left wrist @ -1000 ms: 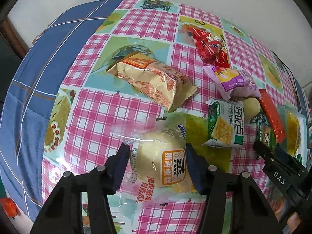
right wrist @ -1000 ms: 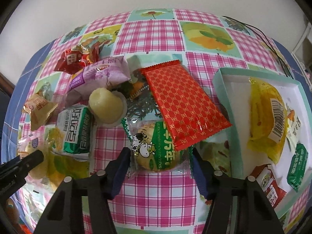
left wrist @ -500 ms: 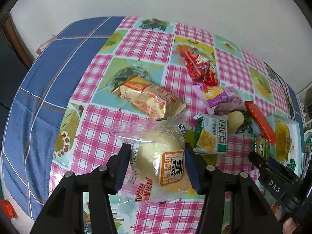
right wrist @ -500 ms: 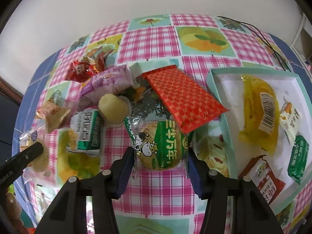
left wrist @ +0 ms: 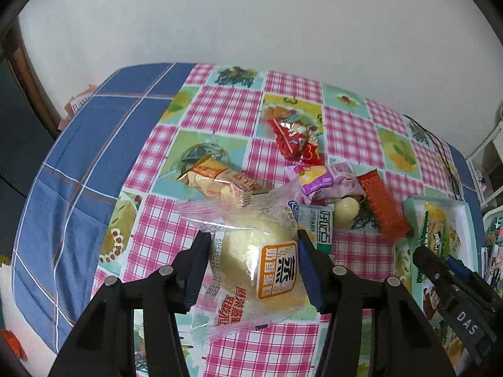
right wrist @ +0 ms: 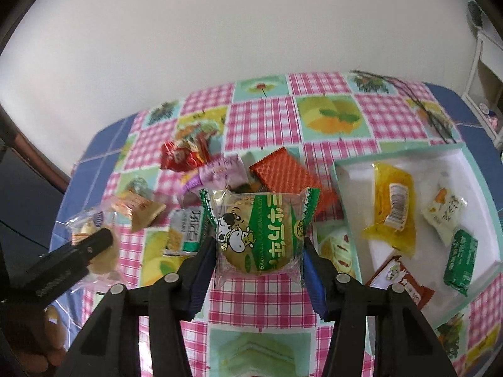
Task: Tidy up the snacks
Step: 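Carry the green cookie packet in the right gripper while the left carries the bun packet to the tray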
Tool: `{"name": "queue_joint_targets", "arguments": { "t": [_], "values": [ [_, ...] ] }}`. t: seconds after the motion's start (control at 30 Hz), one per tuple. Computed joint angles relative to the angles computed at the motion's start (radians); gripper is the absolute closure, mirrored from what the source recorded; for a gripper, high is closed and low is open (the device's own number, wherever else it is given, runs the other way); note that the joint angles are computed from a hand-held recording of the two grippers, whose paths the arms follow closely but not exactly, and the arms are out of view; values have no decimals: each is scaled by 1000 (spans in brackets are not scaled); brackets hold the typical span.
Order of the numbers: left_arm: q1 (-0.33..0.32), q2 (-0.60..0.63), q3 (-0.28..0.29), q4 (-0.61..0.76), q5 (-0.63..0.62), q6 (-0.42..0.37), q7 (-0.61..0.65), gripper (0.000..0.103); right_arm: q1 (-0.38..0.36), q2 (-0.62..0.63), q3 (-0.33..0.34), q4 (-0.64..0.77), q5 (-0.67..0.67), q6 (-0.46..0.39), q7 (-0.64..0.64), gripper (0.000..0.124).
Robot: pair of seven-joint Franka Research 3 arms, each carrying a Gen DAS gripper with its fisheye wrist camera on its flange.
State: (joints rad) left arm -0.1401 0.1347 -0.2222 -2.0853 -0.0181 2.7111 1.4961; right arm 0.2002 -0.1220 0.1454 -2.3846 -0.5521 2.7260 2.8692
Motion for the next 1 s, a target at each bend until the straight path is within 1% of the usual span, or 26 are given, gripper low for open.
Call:
{"name": "queue_joint_targets", "arguments": {
  "t": [0.17, 0.43, 0.73, 1.0],
  "values": [
    [-10, -16, 1, -14, 20, 15, -25, 47, -14, -33, 3, -22, -8, 27, 5, 68],
    [-35, -21, -7, -19, 51, 8, -70, 47, -58, -92, 13, -97, 59, 67, -45, 68],
    [-74, -5, -38, -3, 30, -16, -68, 47, -139, -177, 35, -191, 131, 70, -81, 68],
    [-129, 16, -76, 11, 23, -32, -50, 47, -228, -280, 46, -304, 199, 60, -110, 68]
  ]
}}
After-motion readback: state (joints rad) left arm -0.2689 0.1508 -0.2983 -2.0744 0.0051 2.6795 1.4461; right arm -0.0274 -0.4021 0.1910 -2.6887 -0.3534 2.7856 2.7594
